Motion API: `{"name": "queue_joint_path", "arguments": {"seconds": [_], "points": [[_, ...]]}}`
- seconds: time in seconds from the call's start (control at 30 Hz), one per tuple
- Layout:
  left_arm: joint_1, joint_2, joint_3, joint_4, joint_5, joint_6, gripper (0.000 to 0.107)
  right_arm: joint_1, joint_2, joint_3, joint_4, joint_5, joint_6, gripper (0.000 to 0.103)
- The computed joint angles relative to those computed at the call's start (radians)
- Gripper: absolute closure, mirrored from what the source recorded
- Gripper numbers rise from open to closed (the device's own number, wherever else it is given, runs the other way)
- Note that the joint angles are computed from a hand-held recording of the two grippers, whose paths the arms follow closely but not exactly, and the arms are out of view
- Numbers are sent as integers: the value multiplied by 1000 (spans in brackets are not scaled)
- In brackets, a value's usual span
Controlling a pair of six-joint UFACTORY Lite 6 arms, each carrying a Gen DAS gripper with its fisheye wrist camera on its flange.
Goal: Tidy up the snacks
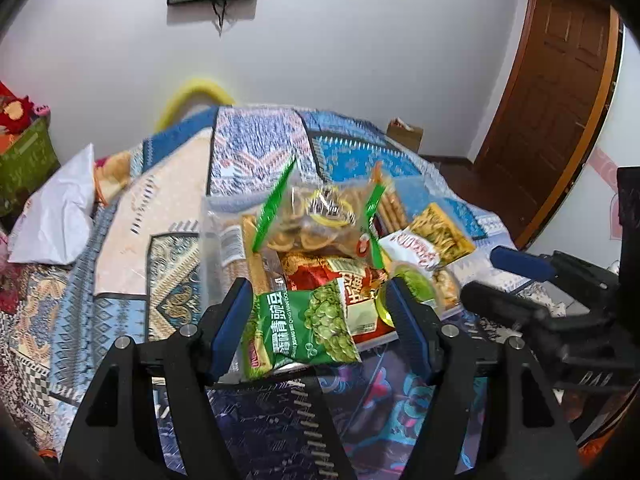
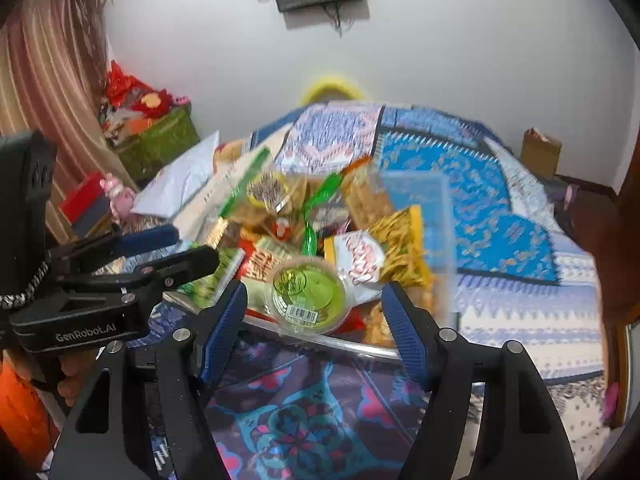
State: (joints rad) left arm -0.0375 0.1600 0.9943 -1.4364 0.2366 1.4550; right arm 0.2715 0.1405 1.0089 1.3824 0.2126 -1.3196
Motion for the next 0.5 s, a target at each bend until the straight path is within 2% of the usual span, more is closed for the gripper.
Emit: {"name": "queue_joint_path", "arguments": {"seconds": [0.17,0.23,0.3,0.37,0.5], "points": [[20,-230,-114,63,18,-79,39,-8,-181,-71,-129,6,148,36],[29,-333,-150,142,36,-162,39,-7,-257,-98,-195,8,221,36],[22,-452,-190,250,26,-275,39,0,-339,-128,-262,5,296,36],[5,-578,-225,429,12,-460,39,9,-431,-159,-361,2,406,36],[12,-754,-255,637,65,-694,35,39,-597,-214,-576,-1,648,36]]}}
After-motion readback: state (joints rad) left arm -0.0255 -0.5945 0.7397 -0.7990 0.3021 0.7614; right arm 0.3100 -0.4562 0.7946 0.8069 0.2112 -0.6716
